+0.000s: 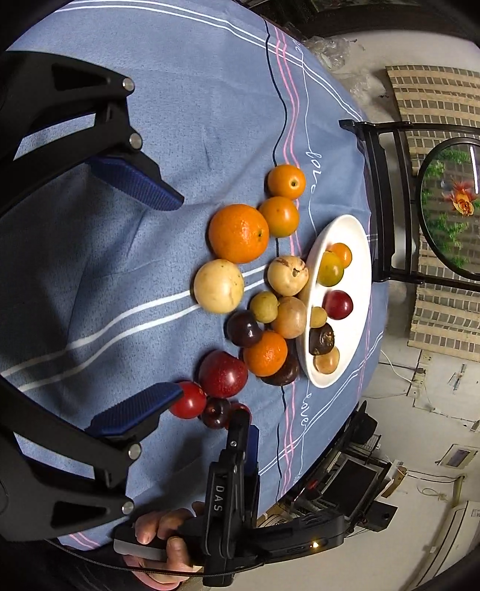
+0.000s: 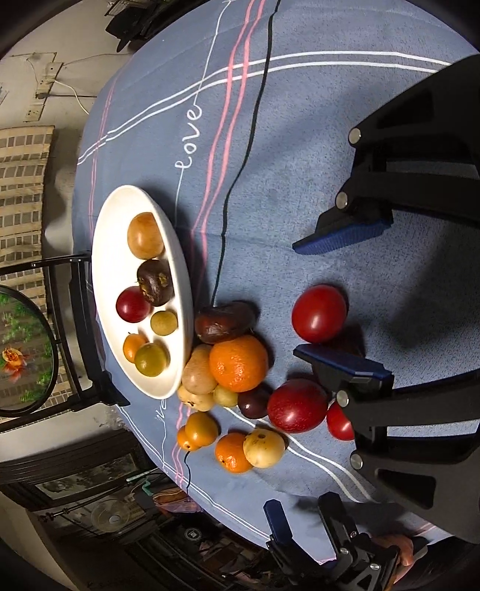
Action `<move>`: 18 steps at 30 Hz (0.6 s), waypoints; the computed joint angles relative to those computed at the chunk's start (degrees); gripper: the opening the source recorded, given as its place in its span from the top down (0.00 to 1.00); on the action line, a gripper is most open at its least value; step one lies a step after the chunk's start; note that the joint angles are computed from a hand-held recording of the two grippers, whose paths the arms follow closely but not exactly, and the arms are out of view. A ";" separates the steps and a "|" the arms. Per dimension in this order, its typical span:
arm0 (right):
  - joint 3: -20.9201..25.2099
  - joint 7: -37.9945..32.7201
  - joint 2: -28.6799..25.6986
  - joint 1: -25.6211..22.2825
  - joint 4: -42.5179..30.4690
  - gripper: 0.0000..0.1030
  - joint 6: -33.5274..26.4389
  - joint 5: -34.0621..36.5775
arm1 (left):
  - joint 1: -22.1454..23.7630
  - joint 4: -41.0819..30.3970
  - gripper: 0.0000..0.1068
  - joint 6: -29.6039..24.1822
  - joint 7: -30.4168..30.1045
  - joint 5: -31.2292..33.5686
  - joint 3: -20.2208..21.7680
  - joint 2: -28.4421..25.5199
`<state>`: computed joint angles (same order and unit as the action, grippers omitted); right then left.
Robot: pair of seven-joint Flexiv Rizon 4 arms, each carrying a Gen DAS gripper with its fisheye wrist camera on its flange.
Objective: Organize fruits
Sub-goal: 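Grasp a red tomato with the right tool while the left tool grasps another red tomato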
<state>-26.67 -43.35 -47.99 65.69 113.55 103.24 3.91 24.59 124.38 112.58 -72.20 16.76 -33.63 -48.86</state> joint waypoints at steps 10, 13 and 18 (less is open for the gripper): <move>9.77 -2.30 1.33 -8.88 -1.10 0.67 3.75 -0.85 | -0.07 -0.20 0.10 -0.39 0.10 -0.18 0.03 0.09; 9.21 -2.96 1.15 -8.08 -1.51 0.67 3.13 0.05 | -0.02 -0.14 0.10 -0.40 0.17 -0.20 -0.06 0.09; 10.61 -3.37 1.19 -9.28 -1.93 0.69 3.25 0.39 | -0.20 -0.19 0.10 -0.50 0.33 -0.27 0.09 0.16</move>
<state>-16.06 -46.72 -46.80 56.41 111.62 106.49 4.30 24.39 124.19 112.08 -71.87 16.49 -33.54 -48.70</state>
